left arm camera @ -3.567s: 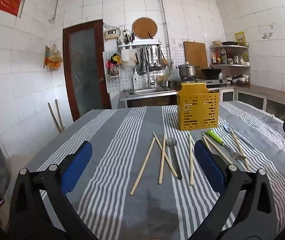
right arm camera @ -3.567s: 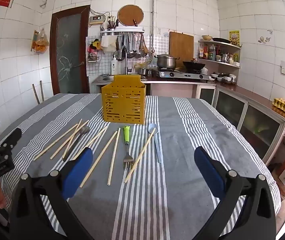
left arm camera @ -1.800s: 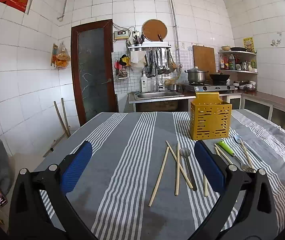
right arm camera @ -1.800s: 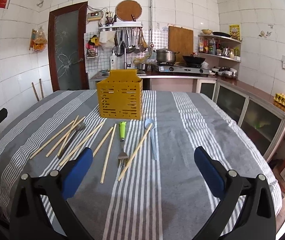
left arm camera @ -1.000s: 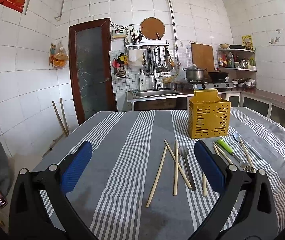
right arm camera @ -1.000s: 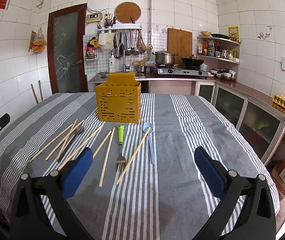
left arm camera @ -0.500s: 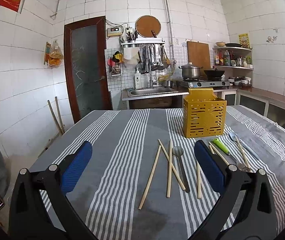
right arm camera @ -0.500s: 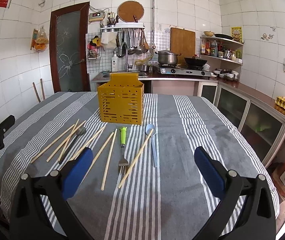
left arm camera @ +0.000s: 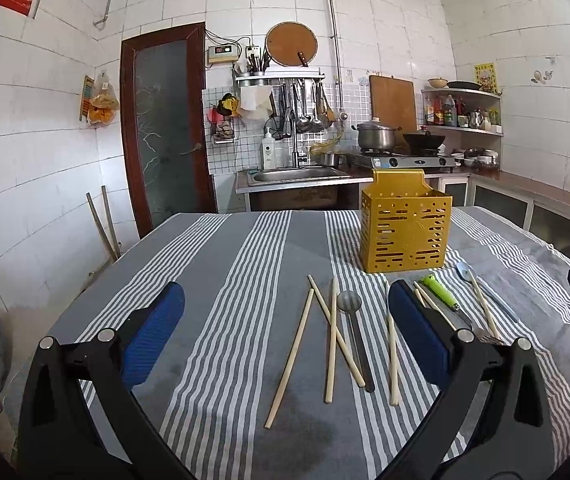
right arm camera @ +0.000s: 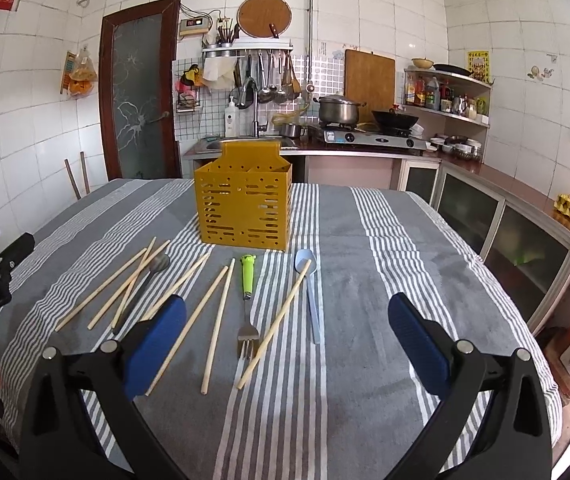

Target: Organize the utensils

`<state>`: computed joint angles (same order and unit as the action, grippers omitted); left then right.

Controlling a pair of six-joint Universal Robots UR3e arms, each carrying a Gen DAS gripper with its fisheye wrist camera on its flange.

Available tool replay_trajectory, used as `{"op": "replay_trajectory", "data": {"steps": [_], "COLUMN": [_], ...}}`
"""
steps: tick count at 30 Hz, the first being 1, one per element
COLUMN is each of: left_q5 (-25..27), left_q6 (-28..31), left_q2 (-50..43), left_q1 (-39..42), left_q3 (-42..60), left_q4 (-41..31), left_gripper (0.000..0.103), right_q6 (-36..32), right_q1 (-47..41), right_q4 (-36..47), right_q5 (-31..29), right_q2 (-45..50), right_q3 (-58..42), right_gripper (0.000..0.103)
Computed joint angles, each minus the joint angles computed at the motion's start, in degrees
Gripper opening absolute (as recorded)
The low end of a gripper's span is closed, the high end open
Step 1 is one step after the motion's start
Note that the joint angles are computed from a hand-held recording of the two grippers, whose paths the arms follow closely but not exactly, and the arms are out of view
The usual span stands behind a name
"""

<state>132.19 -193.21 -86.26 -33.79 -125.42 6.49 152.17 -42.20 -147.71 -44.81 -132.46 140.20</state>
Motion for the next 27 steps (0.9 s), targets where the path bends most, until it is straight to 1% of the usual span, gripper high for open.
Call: {"op": "replay_trajectory", "data": {"steps": [4,7,9,10,13,15,16,21,23,25,27], "left_q5": [-0.92,-1.71,-1.91,-1.86,-2.83,-3.68,-3.87,-7.15,-7.78,-9.35,-11.06], "left_q6": [0.29,-0.04,-0.06,0.18,0.20,0.30,0.27,0.20,0.49,0.27,-0.05], "left_q2": [-0.03,0.18,0.27,0.15,0.44,0.47,0.37,0.54,-0.09,-0.20,-0.24], "left_q1": [0.97,1.91,2.12,2.18,3.08,3.69,3.81,5.79,6.30,7.38,8.50], "left_q3": [0.13,0.23,0.28,0.39,0.67,0.99,1.06,1.46,1.86,2.23,2.56], "left_q4": [0.25,-0.17,-0.30,-0.19,-0.94,-1.63,-1.75,-2.93,-2.88,-3.61,-4.57], "left_gripper": [0.098,0.098,0.098,0.098,0.098,0.098,0.098,0.098,0.098,0.098,0.098], "right_q6": [1.35,2.53,2.49,3.13,4.29,4.85,5.16,6.62,7.12,8.01,8.44], "right_q1": [1.60,3.46,3.92,4.58,5.98,6.92,7.40,10.54,12.20,13.88,15.06], "right_q4": [-3.21,-5.08,-4.79,-6.02,-6.59,-7.14,-7.44,-7.38,-8.19,-9.10,-9.70], "right_q5": [-1.09,-2.80,-3.04,-3.72,-4.84,-5.32,-5.65,-7.51,-8.89,-10.33,-11.00], "right_q2": [3.04,5.73,6.72,7.61,9.91,11.32,11.96,16.52,18.77,20.95,22.59], "right_q3": [-0.45,-1.35,-2.00,-2.11,-3.64,-4.43,-4.74,-8.13,-9.51,-10.85,-11.69], "right_gripper": [0.097,0.090,0.090,0.089,0.083,0.082,0.079,0.070,0.061,0.057,0.057]}}
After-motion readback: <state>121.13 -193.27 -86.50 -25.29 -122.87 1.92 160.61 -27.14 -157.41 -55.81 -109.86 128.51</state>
